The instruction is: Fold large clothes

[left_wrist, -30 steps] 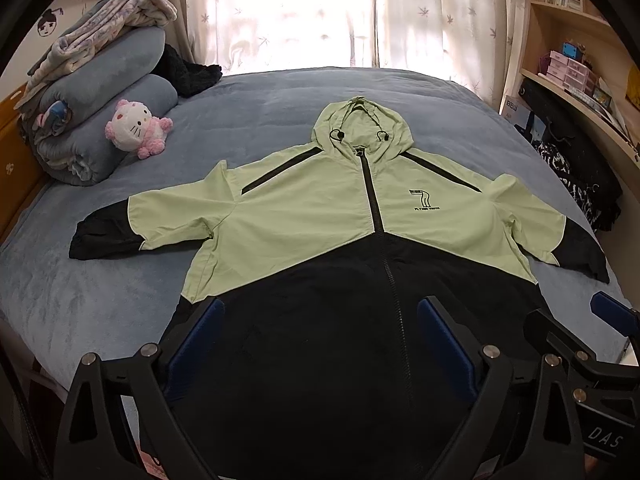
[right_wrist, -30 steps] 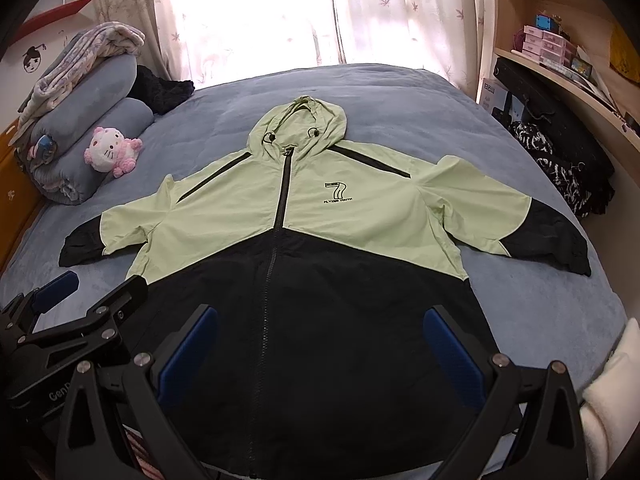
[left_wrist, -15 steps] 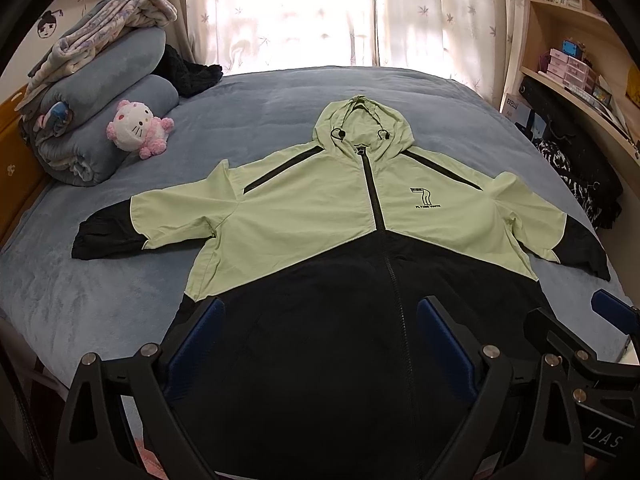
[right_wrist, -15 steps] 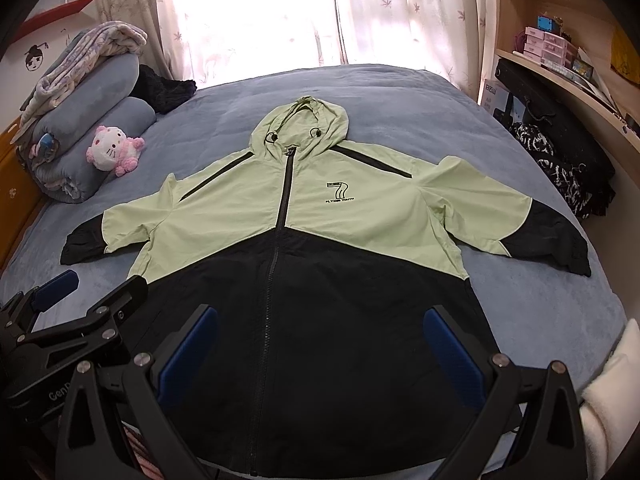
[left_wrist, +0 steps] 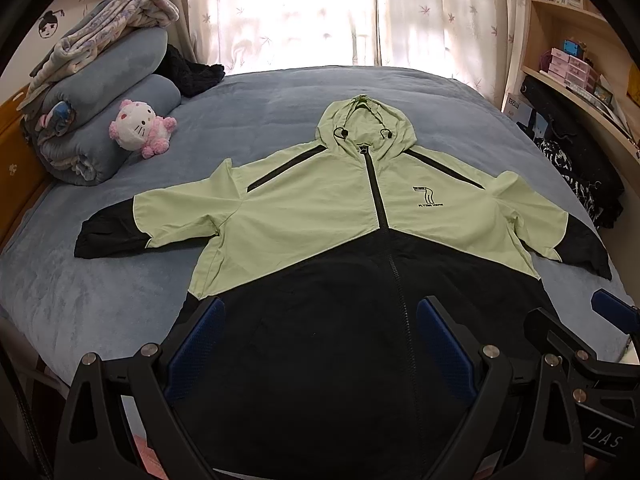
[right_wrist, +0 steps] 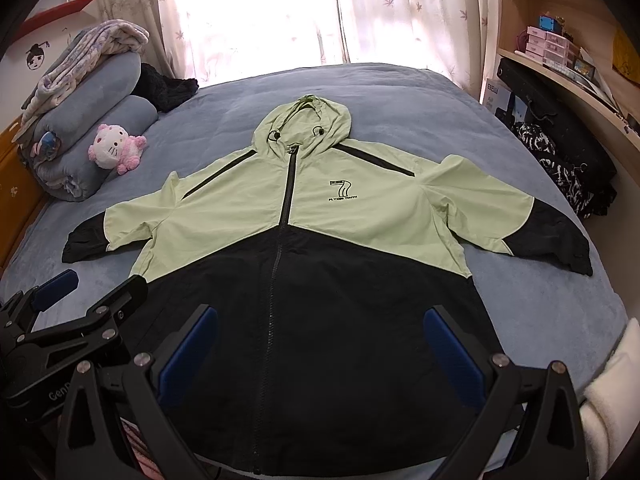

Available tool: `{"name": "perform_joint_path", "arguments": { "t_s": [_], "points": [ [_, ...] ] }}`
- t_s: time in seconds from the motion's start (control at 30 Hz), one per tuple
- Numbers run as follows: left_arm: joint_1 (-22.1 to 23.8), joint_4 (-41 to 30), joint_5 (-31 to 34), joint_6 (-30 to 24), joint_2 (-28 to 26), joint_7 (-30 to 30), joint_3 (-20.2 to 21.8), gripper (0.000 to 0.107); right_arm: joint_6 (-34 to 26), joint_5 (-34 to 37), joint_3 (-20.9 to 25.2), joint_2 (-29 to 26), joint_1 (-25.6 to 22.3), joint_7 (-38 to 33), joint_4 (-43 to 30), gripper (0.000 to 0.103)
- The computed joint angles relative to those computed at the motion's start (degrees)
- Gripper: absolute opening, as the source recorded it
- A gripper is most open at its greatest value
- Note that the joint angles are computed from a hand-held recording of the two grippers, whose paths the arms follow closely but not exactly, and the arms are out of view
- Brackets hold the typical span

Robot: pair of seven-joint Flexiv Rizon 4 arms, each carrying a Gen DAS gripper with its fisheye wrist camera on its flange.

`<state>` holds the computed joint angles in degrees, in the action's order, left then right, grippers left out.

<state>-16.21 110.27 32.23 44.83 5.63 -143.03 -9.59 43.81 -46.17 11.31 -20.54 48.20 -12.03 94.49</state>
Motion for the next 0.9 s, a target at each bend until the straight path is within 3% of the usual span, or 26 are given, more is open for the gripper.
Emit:
{"name": "perform_joint_path", "arguments": {
  "t_s": [0.9],
  "points": [
    [-0.88, -1.68, -0.33, -0.38, -2.7, -0.44, 0.28, 0.095, 2.05, 1.07, -0.16, -0.21, -0.75, 0.23, 0.97, 0.103]
  ]
}}
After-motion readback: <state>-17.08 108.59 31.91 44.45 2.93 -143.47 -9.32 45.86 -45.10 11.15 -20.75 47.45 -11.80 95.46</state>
